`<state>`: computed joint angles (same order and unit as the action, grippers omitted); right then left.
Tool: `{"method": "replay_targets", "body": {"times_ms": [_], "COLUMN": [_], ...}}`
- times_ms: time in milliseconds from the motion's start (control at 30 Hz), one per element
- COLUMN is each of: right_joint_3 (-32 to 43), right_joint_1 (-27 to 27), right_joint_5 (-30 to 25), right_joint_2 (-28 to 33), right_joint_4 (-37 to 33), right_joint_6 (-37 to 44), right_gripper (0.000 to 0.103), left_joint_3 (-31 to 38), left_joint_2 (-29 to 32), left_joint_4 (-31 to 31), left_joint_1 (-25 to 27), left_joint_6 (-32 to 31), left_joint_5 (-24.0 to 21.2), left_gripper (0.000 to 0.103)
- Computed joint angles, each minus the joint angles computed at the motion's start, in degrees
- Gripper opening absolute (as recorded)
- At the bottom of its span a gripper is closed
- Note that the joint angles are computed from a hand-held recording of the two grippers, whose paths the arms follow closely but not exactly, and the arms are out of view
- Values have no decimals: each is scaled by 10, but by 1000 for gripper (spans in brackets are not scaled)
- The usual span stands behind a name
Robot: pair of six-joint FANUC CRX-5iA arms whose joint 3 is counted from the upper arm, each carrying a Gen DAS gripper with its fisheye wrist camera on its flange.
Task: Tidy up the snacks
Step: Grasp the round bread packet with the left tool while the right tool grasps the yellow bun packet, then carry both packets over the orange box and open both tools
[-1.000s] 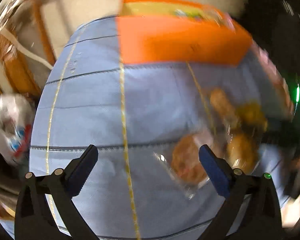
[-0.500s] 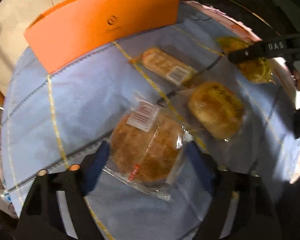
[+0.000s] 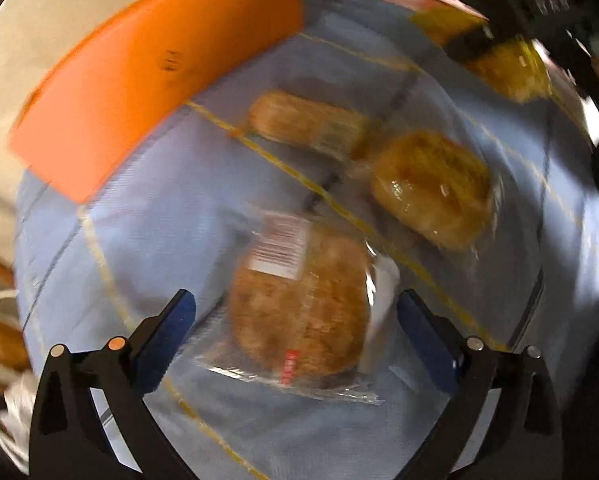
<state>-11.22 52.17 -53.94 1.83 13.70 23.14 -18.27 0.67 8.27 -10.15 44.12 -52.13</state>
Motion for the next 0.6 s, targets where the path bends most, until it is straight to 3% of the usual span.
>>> {"method": "replay_targets", "body": {"times_ms": [67,133,200,267,333,467,533,600], "right_joint_3": [-1,-1,-6,-9,-10,-16,-15,-12], "right_joint_1": [6,11,15,17,20,22,22,20], "right_joint_5": [-5,-7,-6,-2,0,12,16,20], "right_joint_2": [-1,-1,-5,-8,-10,-15,-15,-18], "right_joint_4": [5,11,20,24,31,47,50,49], "right_joint_6": [-8,-19,-35,-44,-51,-69,-74,-77], "right_gripper": [37,37,37,37,37,37,37,36], "left_joint_3": [-27,-36,-30,-13,26,34,31,27], "left_joint_2": [-3,7,3,4,20,19,4,-23], "left_joint_4": [58,109,79,61,23,18,54,101], "left_joint_1": [20,44,34,25,15,13,34,52], "left_joint_6": [-36,-36,-8,8,69,133,158,180], "left_joint_5": [16,3,11,-11,-55,-73,-92,-81], "left_gripper": [99,98,89,77,76,76,76,76]}}
